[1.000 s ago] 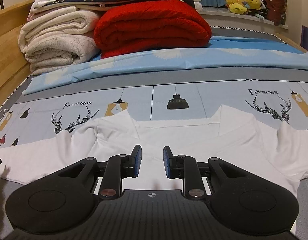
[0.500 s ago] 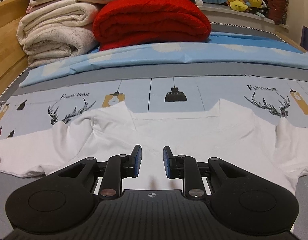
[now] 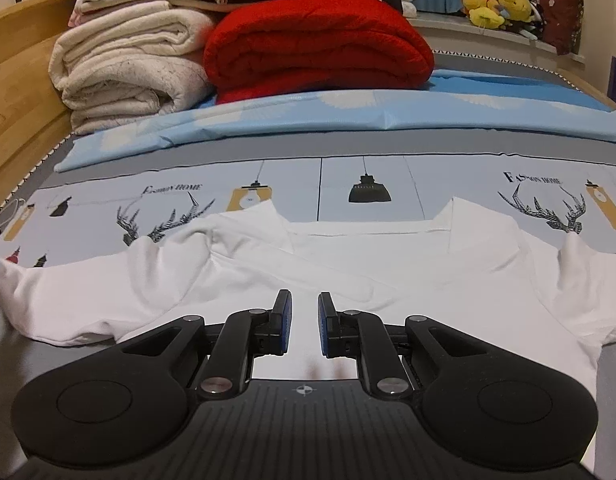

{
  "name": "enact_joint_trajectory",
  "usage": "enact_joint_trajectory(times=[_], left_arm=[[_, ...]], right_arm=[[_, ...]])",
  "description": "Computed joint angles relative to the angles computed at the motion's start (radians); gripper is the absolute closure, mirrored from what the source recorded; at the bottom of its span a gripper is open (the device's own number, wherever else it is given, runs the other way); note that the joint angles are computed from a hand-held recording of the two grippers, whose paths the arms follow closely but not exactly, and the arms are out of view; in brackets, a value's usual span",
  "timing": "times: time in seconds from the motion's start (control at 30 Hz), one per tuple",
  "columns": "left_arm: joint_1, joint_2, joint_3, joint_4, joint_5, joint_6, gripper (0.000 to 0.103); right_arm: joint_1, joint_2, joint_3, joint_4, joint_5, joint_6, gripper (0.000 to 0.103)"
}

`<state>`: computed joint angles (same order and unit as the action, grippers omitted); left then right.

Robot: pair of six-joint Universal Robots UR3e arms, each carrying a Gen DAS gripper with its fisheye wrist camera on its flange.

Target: Fold small clothes

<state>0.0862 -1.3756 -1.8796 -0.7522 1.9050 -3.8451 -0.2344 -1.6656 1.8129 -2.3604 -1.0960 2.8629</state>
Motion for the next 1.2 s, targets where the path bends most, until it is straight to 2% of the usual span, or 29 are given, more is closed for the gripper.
enact_joint_trajectory(times=[0.2, 0.27, 0.33, 0.37, 0.4, 0.43, 0.47, 0.5, 0.6, 0.67, 0.73, 0.93, 1.03, 1.2], left_arm=[[-0.263, -0.125, 0.098, 0.152, 0.005, -0.012, 0.1], [-0.347, -0.197, 0.16, 0.202, -0.032, 0.003, 0.1], [-0.39, -0.254, 0.212, 0.243, -0.175, 0.022, 0.099], [-0.388, -0.271, 0.225, 0.259, -0.284, 0.041, 0.098], [-0.382, -0.29, 0.239, 0.268, -0.393, 0.058, 0.092], [-0.39, -0.312, 0.257, 0.273, -0.441, 0.061, 0.083], [-0.409, -0.326, 0.27, 0.273, -0.407, 0.05, 0.075], [-0.42, -0.33, 0.274, 0.27, -0.366, 0.035, 0.061], [-0.408, -0.31, 0.246, 0.235, -0.253, -0.058, 0.059], [-0.393, -0.298, 0.217, 0.218, -0.213, -0.107, 0.06], [-0.375, -0.312, 0.214, 0.189, -0.224, -0.139, 0.06], [-0.331, -0.438, 0.289, 0.192, -0.41, -0.081, 0.06], [-0.348, -0.532, 0.405, 0.123, -0.393, -0.059, 0.06], [-0.304, -0.597, 0.416, 0.138, -0.487, -0.047, 0.06]], right_arm=[[-0.034, -0.109, 0.056, 0.052, 0.012, 0.004, 0.091], [-0.04, -0.137, 0.069, 0.065, 0.005, 0.018, 0.091], [-0.046, -0.157, 0.077, 0.08, -0.007, 0.038, 0.091], [-0.049, -0.161, 0.077, 0.087, -0.017, 0.051, 0.091], [-0.053, -0.162, 0.076, 0.097, -0.031, 0.066, 0.089], [-0.057, -0.16, 0.07, 0.111, -0.042, 0.077, 0.089], [-0.067, -0.16, 0.07, 0.12, -0.044, 0.085, 0.089], [-0.081, -0.158, 0.071, 0.127, -0.04, 0.088, 0.089], [-0.109, -0.141, 0.057, 0.149, -0.041, 0.094, 0.088], [-0.127, -0.129, 0.05, 0.156, -0.021, 0.095, 0.089], [-0.14, -0.114, 0.047, 0.159, -0.007, 0.093, 0.088], [-0.112, -0.033, -0.015, 0.202, 0.004, 0.091, 0.088], [-0.095, 0.014, -0.055, 0.212, 0.02, 0.081, 0.089], [-0.067, 0.083, -0.11, 0.214, 0.031, 0.066, 0.089]])
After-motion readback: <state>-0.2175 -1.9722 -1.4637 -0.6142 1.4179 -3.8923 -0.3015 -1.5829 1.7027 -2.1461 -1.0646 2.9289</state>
